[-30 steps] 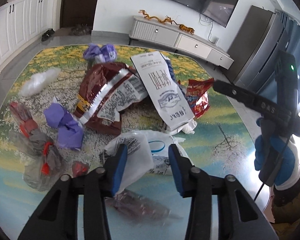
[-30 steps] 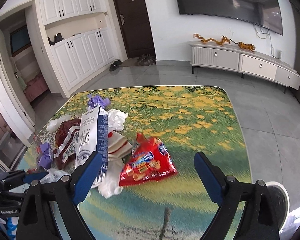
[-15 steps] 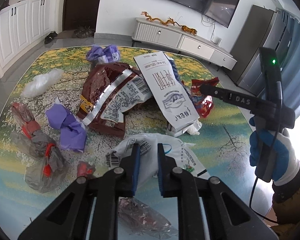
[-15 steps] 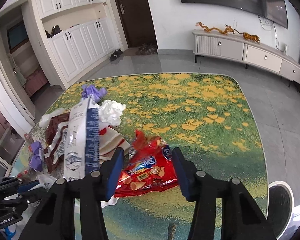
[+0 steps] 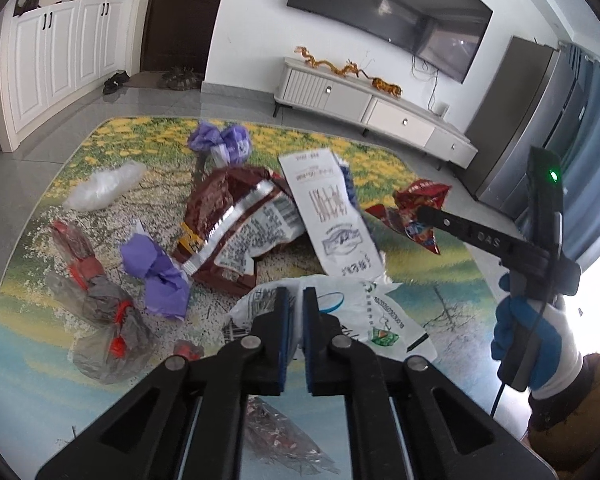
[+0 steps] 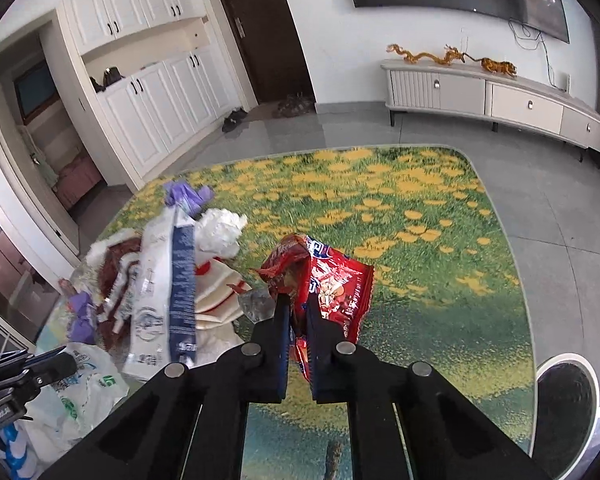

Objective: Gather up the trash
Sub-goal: 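Carry both bags to the white bin and lower them inside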

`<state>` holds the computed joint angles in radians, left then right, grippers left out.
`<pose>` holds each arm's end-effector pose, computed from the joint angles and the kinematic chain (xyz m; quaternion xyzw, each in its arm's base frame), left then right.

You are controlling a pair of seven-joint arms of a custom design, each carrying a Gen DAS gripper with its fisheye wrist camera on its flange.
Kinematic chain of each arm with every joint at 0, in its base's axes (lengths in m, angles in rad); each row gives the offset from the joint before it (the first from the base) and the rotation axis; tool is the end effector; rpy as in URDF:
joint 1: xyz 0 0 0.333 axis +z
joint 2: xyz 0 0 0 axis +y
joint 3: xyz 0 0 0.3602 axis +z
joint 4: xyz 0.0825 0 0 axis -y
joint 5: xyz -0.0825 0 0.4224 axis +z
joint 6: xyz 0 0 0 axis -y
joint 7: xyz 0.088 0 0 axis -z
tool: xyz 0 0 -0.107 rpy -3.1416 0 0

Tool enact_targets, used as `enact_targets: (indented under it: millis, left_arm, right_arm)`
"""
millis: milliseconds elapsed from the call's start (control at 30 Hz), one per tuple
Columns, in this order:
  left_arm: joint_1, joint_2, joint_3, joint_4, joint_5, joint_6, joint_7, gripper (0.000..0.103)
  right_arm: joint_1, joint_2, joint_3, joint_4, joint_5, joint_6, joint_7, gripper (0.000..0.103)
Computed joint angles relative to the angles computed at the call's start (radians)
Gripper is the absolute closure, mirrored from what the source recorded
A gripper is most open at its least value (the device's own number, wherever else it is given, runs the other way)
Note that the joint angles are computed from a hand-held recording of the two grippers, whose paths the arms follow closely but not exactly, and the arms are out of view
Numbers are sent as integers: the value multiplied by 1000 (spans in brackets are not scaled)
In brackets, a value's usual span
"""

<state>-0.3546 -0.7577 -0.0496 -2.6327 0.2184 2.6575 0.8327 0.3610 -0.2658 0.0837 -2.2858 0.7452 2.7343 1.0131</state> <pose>0.3438 -0.1576 0.5885 -0.7073 0.5893 -0.3466 0.1797 0.4914 0.2091 0.5608 -0.7669 0.4955 -0.0840 0.3991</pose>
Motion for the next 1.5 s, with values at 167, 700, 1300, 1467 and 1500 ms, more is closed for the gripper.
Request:
enact_targets:
  millis: [167, 700, 1300, 1467, 1500]
  left_arm:
    - [19, -25, -18, 20, 13, -9, -29, 98]
    - [-141, 347, -64, 371, -70, 34, 126, 98]
    - [-119, 1105, -310, 1100, -209, -118, 275, 96]
    - [-114, 1217, -351, 1214, -181, -143, 255, 94]
    - [-113, 1239, -360, 1238, -185, -150, 262, 93]
  right_arm:
    - [22, -68, -29, -27, 78, -1, -63, 96]
    - [-203, -342, -120, -258, 34, 25, 6, 96]
    - [-401, -138, -240, -290, 13, 10, 50, 93]
    - [-421, -73, -220, -278, 19, 43, 63, 92]
    - [-424, -58, -218, -271, 16, 46, 70, 92]
